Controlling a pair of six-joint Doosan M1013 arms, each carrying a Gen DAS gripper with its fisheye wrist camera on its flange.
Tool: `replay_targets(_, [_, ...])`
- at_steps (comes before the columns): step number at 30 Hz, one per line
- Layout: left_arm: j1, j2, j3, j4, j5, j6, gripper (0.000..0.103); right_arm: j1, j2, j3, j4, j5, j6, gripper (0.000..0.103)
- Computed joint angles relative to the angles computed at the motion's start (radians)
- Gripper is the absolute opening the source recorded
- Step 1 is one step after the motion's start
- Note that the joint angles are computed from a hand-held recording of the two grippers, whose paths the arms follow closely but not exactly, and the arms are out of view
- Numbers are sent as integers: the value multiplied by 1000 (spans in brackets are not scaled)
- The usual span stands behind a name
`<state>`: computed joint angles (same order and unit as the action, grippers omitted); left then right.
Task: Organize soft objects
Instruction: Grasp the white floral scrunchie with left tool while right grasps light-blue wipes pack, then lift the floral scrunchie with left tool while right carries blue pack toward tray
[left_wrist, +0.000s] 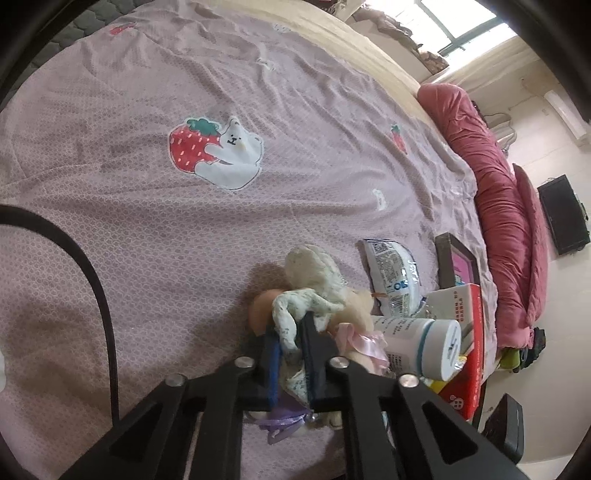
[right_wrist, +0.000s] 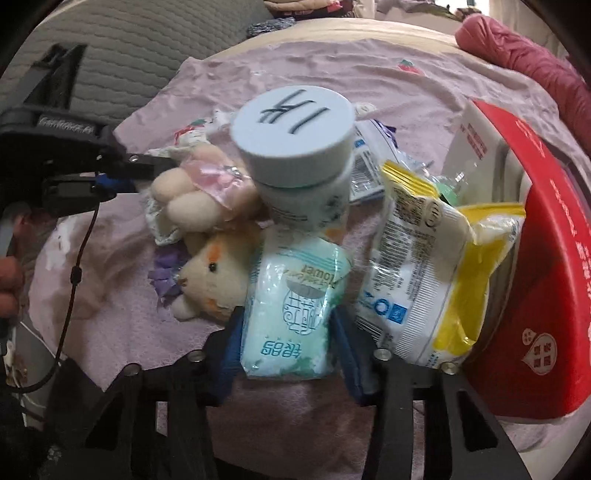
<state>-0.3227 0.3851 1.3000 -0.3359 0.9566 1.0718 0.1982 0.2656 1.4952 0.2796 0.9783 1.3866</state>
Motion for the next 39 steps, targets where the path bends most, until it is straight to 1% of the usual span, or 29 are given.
replay_targets(2, [1,-7,7,-16,-13,10,7,-1,-10,6,-7,-14,-12,38])
replay_targets(5, [1,-21,18,-24,-32,23,6,-6,-20,13,11,-17,-35,36])
replay_targets(12, [-9,-48,37,-5,-48,17,5,-28,-41,21,63,-12,-66,36])
replay_targets(20, [-12,-88,58,7,-98,19,5,-38,-69,32,93,-43,-98,36])
replay_targets(25, [-21,-109,50,38,-109,12,5,-46,-89,40,108,-68,-119,35])
replay_targets(30, [-36,-122,40,76,-102,6,5,-57,-111,49,128,-88,-140,35])
replay_targets(33, [-49,-128,28,113,-82,-15,5,-61,-122,51,132,-102,-155,35])
replay_targets(35, [-57,-134,23,127,-85,-13,5,-65,-130,53,137,-112,-164,35])
replay_targets(39, [-78,-137,-5,172,-67,-13,5,-72,-145,54,138,-138,-172,35])
